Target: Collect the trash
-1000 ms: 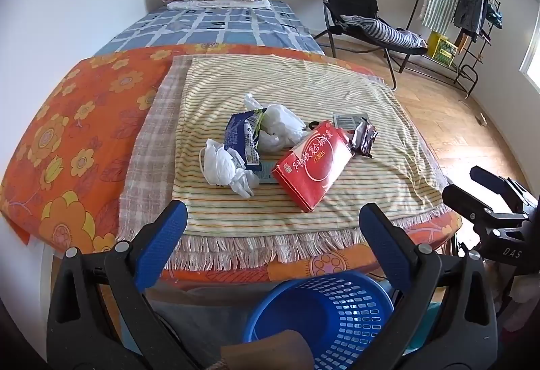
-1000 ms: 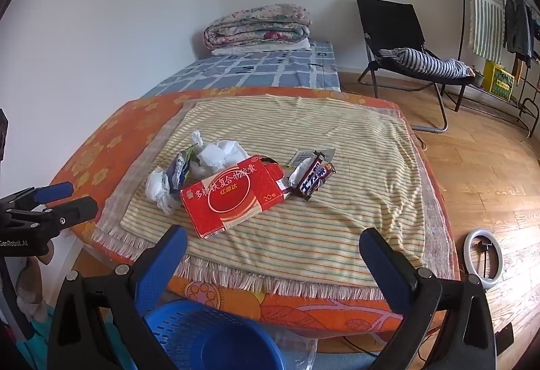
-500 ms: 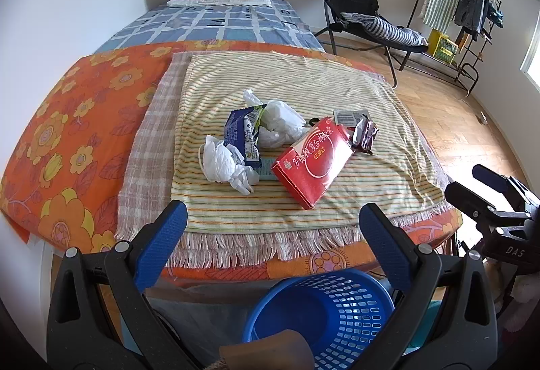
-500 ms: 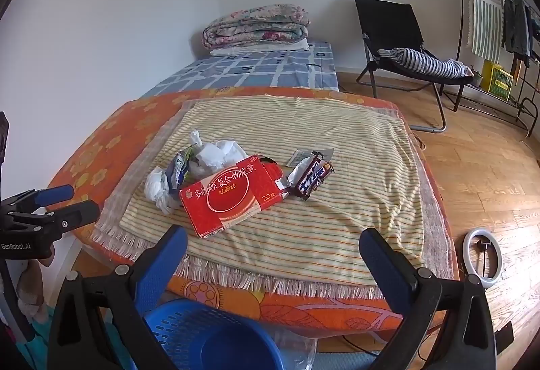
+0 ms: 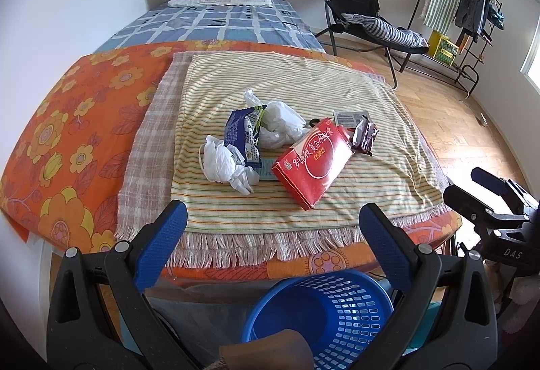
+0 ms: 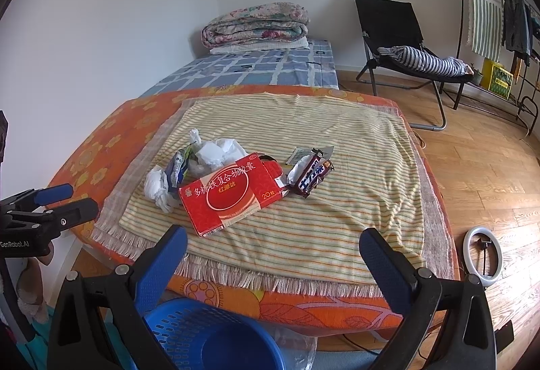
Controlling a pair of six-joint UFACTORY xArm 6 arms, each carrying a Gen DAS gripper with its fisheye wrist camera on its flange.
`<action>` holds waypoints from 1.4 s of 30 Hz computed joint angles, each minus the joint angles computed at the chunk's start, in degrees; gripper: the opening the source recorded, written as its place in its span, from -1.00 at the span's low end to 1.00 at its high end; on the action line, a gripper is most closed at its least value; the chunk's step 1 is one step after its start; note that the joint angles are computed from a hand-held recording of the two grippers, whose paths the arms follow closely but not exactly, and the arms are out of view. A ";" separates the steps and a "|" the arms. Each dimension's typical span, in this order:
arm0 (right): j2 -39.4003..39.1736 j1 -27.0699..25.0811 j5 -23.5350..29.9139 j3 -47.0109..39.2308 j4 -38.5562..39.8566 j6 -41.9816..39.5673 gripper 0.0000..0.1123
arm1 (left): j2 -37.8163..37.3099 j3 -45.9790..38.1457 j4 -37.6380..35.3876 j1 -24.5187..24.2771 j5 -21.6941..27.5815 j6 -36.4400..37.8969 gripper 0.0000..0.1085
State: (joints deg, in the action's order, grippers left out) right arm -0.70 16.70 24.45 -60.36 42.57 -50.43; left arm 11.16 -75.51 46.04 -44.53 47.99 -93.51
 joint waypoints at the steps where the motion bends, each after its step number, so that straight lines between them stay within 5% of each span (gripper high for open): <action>1: 0.00 -0.14 0.06 0.06 0.23 -0.37 0.83 | 0.03 -0.09 -0.06 -0.01 0.04 0.10 0.90; 42: -0.10 0.10 -0.03 0.38 -0.22 0.36 0.83 | -0.34 0.81 0.20 0.17 -0.72 -0.49 0.90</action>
